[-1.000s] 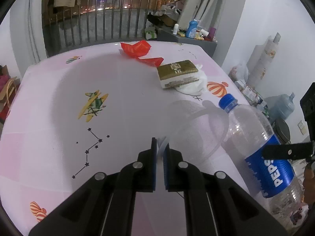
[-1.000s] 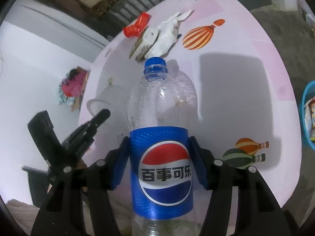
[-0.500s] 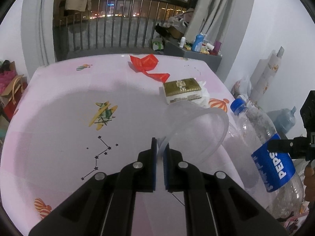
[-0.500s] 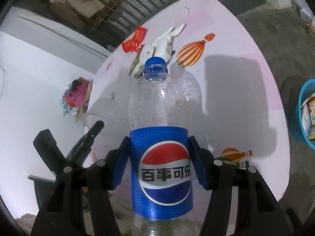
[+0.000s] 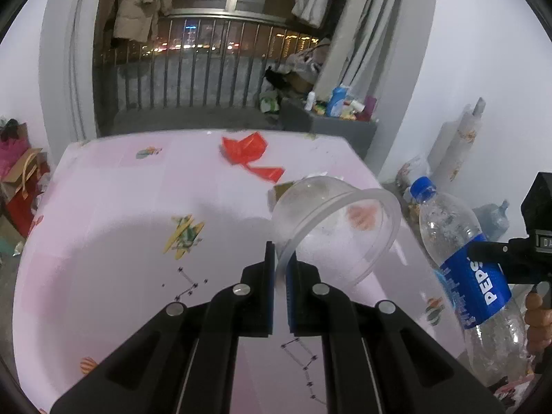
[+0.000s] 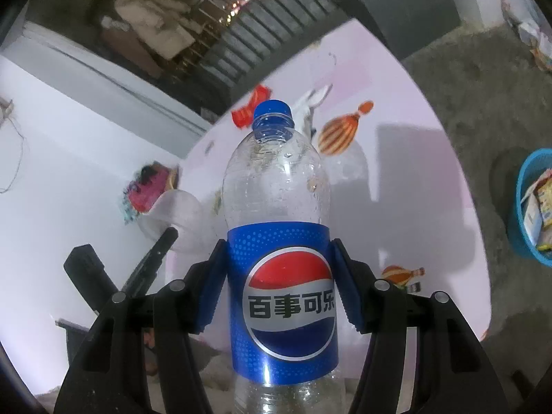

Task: Collect trash
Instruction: 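Lift the Pepsi bottle with the right tool while the left lifts the clear bowl, then carry bottle and bowl over the blue wastebasket and open both tools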

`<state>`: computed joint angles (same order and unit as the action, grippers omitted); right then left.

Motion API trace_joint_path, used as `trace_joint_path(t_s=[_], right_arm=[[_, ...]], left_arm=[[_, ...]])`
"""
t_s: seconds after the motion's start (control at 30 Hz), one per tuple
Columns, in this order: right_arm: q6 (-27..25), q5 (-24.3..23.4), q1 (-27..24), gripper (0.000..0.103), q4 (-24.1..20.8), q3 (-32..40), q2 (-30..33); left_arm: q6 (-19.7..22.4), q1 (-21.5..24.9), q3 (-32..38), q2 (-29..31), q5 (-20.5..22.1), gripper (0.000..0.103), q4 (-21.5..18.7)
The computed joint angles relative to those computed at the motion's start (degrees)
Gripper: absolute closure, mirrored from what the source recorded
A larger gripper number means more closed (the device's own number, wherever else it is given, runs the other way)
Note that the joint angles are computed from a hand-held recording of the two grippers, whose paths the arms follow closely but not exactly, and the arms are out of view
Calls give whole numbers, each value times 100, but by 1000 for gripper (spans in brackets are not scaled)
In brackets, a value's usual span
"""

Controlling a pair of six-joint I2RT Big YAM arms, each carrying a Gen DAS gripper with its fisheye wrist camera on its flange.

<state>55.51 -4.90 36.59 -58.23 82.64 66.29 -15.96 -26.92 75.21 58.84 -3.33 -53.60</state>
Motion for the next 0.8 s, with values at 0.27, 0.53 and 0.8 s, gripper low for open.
trace_joint_path(t_s=[0.27, 0.53, 0.8], right_arm=[[-17, 500, -163, 47, -85, -78, -438], [219, 1049, -564, 47, -241, -377, -1045], [721, 1955, -601, 47, -261, -788, -1736]], left_arm=[[146, -83, 510, 250, 305, 98, 76], [327, -418, 1203, 783, 509, 98, 193], [904, -951, 2090, 1565, 752, 98, -157]])
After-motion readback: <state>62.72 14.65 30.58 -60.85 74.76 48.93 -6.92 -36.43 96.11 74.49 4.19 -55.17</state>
